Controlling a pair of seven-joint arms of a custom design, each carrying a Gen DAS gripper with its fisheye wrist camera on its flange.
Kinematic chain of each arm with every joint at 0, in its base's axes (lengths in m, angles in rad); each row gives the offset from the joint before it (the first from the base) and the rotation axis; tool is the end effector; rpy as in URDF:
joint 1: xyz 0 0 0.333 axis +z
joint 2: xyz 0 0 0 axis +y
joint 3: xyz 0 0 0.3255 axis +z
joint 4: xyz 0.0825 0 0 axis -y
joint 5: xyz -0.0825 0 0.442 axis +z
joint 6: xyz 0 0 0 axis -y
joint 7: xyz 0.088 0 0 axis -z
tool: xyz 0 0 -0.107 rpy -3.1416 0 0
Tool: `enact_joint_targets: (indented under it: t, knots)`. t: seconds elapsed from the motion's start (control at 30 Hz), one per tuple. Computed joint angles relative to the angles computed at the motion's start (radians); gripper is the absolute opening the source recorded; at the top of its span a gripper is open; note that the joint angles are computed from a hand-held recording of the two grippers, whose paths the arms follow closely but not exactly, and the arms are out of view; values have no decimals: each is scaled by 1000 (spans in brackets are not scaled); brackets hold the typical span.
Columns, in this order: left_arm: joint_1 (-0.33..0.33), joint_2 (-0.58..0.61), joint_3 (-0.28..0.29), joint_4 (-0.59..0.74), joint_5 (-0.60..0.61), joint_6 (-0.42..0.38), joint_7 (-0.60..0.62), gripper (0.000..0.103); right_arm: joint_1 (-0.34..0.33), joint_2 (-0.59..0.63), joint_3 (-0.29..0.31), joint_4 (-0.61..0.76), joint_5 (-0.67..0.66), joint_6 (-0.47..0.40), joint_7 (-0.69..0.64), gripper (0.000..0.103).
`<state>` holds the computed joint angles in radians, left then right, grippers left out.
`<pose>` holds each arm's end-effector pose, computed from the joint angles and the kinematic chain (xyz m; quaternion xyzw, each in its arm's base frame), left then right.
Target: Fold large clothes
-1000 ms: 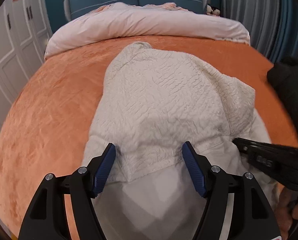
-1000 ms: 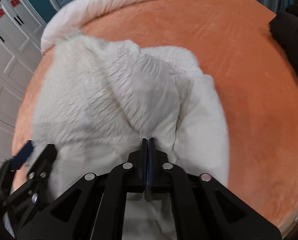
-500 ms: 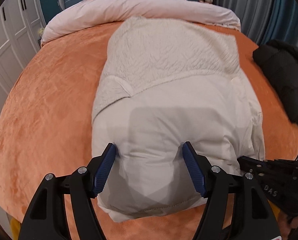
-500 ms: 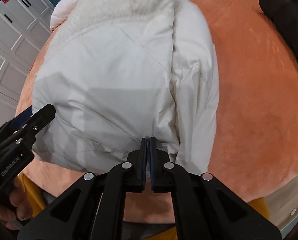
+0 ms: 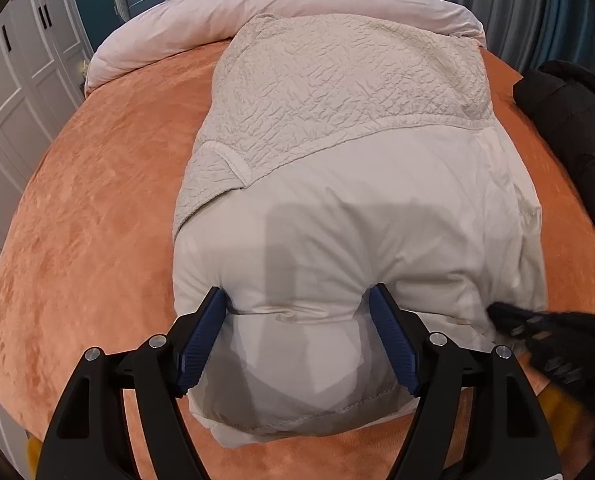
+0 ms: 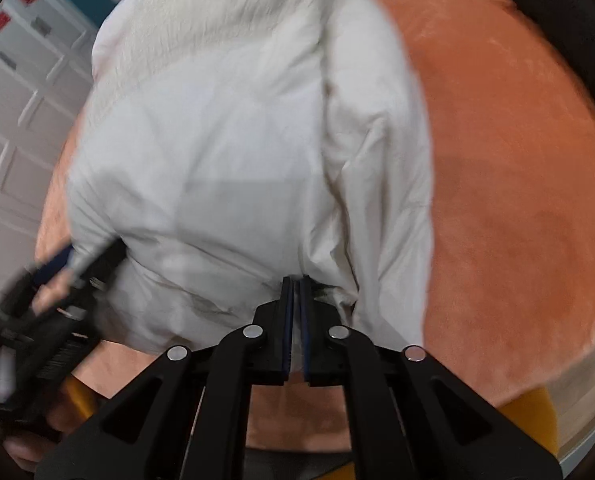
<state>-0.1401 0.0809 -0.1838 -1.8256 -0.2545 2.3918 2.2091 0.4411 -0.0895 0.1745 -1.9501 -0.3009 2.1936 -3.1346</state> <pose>0.6456 -0.2155 0.5307 -0.3563 0.8963 -0.2319 0.1264 0.5099 0.3512 0.5458 -0.3559 0.9092 -0.0855 0.1983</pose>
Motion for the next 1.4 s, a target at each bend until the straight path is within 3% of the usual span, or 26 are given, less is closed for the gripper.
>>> enact_joint_targets:
  t: [0.1, 0.23, 0.33, 0.43, 0.57, 0.67, 0.8, 0.83, 1.07, 1.17, 1.37, 1.4]
  knots:
    - [1, 0, 1, 5, -6, -11, -6, 72, -2, -2, 13, 84, -113, -79, -2, 6]
    - [1, -2, 1, 0, -3, -5, -12, 72, -17, 61, -13, 176, -123, -121, -91, 7]
    - [2, 3, 1, 6, -3, -10, -9, 74, -30, 102, -35, 173, -53, -109, -114, 1]
    - [2, -2, 0, -6, -4, 0, 16, 77, -41, 118, -49, 108, -22, -2, -106, 0]
    - [3, 5, 2, 2, -8, -6, 10, 80, -38, 106, -48, 120, -22, -26, -102, 0]
    - [14, 18, 6, 45, -39, -64, 7, 80, -38, 15, -37, 48, -73, 4, -37, 6]
    - [17, 18, 7, 52, -40, -75, -8, 81, -43, -68, 3, -1, -204, -27, 86, 51]
    - [15, 17, 6, 48, -34, -69, -12, 81, -47, -78, 5, -11, -216, -26, 95, 55]
    - [13, 9, 6, 43, -17, -67, -33, 81, -63, -2, -19, 26, -149, 16, 13, 57]
    - [14, 4, 7, 41, -13, -65, -30, 81, -54, 40, -17, 86, -175, -27, -11, 49]
    - [13, -1, 7, 39, -5, -64, -43, 80, -63, 40, -35, 106, -233, 29, -7, 46]
    - [12, -2, 7, 39, -2, -62, -43, 80, -64, 45, -37, 113, -229, 35, -24, 34]
